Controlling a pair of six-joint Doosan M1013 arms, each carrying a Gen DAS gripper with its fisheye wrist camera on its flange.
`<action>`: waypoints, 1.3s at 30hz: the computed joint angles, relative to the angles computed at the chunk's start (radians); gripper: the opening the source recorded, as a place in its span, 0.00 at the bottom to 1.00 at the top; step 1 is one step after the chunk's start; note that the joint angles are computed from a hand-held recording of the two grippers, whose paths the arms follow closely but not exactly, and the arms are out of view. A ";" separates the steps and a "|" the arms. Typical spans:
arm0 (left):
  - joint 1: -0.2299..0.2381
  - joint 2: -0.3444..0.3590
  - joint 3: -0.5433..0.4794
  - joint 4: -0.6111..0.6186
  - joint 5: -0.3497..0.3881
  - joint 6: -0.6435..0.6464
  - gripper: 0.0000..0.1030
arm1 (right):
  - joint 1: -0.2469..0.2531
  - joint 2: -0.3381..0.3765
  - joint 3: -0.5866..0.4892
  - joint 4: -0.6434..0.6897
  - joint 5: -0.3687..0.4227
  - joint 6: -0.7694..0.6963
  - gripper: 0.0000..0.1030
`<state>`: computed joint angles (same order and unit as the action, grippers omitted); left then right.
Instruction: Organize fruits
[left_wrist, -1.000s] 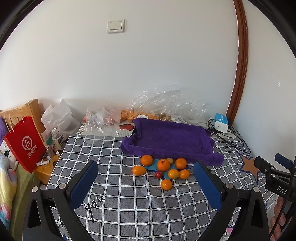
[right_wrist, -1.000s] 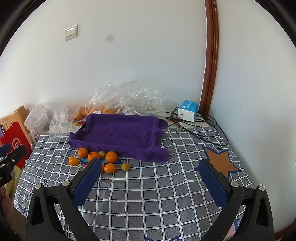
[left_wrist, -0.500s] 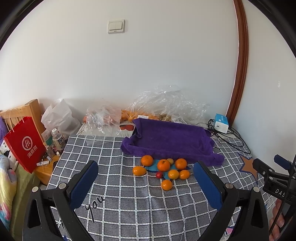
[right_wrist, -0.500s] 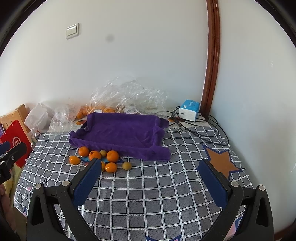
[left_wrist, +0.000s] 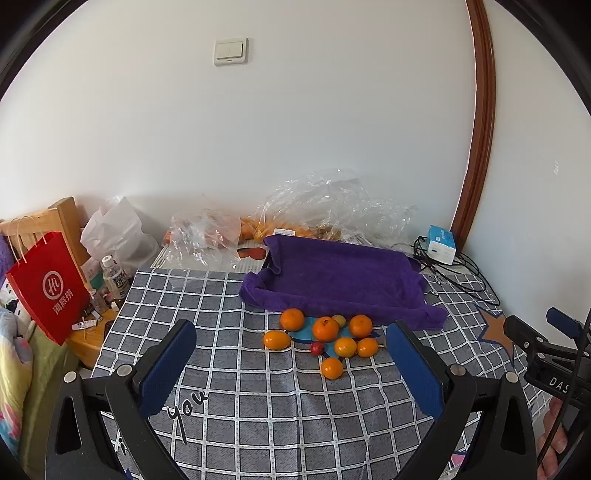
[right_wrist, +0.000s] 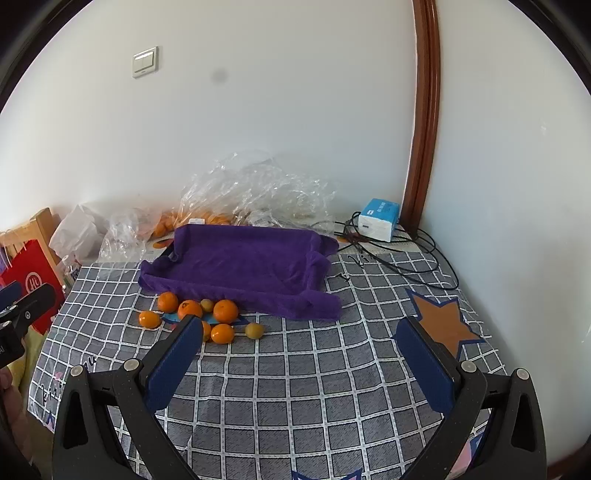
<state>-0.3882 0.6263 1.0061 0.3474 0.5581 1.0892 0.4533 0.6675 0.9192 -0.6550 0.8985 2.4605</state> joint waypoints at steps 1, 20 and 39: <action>0.001 0.001 -0.002 -0.007 0.001 0.005 1.00 | 0.001 0.000 0.000 -0.002 0.001 0.001 1.00; 0.001 -0.002 0.007 -0.006 -0.006 0.000 1.00 | 0.002 -0.002 0.005 -0.004 -0.007 0.010 1.00; 0.014 0.026 -0.007 -0.045 -0.009 0.021 1.00 | -0.008 0.027 -0.010 0.040 -0.014 -0.034 1.00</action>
